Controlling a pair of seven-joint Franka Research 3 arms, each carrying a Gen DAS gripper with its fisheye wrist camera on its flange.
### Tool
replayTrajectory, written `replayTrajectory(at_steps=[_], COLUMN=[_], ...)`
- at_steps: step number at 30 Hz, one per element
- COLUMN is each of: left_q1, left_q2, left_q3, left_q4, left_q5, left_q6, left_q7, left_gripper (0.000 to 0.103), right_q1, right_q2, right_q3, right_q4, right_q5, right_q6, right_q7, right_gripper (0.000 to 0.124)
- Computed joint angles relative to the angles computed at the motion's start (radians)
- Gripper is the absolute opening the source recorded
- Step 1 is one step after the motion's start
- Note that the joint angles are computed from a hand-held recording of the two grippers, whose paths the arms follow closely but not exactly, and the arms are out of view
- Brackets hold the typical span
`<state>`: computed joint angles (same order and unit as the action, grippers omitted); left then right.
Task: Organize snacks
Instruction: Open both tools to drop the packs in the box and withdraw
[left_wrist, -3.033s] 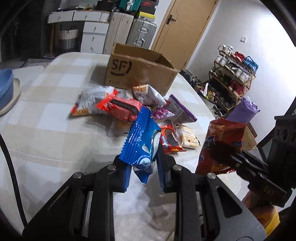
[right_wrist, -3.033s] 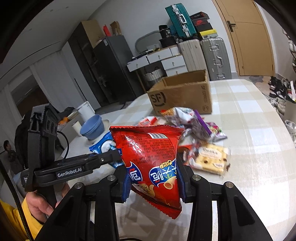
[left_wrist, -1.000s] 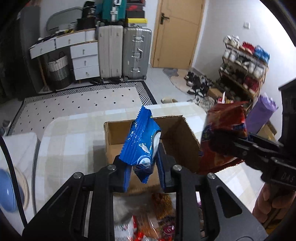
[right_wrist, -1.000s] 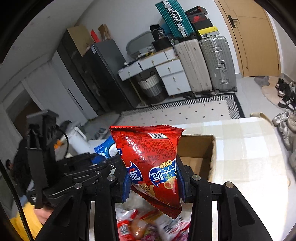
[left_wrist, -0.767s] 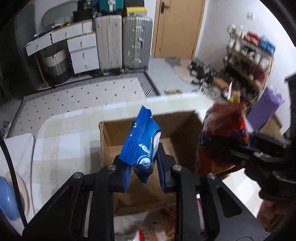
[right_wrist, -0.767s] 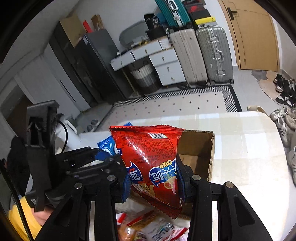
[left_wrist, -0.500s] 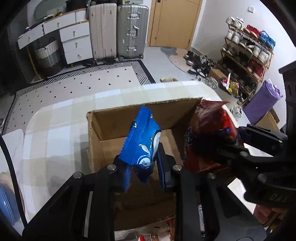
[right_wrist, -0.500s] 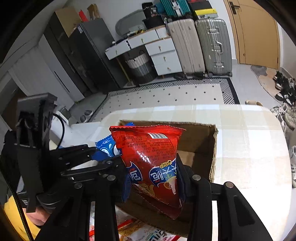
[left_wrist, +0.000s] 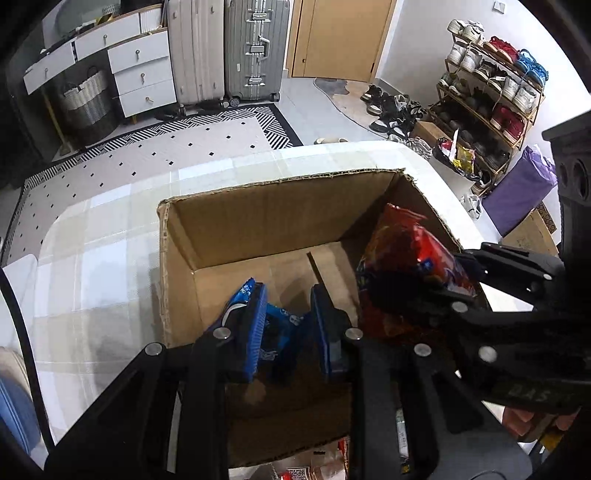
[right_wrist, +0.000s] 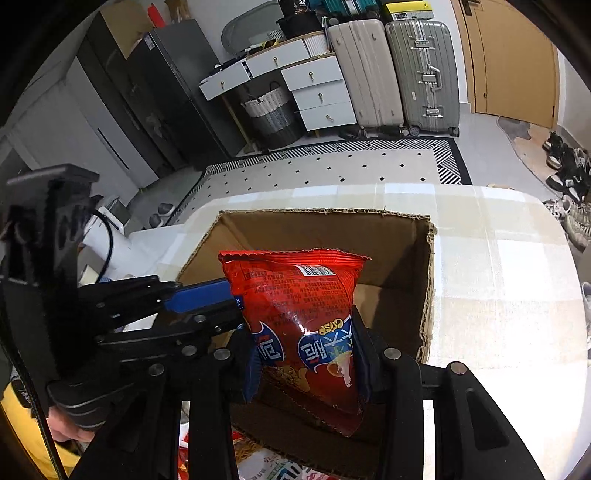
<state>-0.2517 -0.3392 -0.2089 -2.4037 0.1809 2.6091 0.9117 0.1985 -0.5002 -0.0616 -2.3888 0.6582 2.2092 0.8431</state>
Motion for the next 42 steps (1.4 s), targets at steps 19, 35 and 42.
replayTrajectory(at_steps=[19,35,42], left_q1=[-0.034,-0.126,-0.161], left_q2=[-0.189,-0.411,-0.458], left_q3=[-0.036,-0.153,-0.229], left_q4=[-0.097,-0.029,0.078], left_q5=[0.057,0.119,0.156], left_q6=[-0.125,-0.364,-0.507], left_q7=[-0.093,-0.204,-0.258], left_gripper=[0.038,0.073,0.079], right_q1=[-0.015,-0.066,-0.1], right_q2=[-0.06,-0.336,-0.489], right_q3=[0.002,-0.078,-0.097], right_q4=[-0.025,-0.071,-0.07], right_q5=[-0.055,-0.041,-0.04], right_q6=[0.003,-0.151,-0.223], right_q7=[0.058,0.072,0.078], right_gripper=[0.06,0.069,0.071])
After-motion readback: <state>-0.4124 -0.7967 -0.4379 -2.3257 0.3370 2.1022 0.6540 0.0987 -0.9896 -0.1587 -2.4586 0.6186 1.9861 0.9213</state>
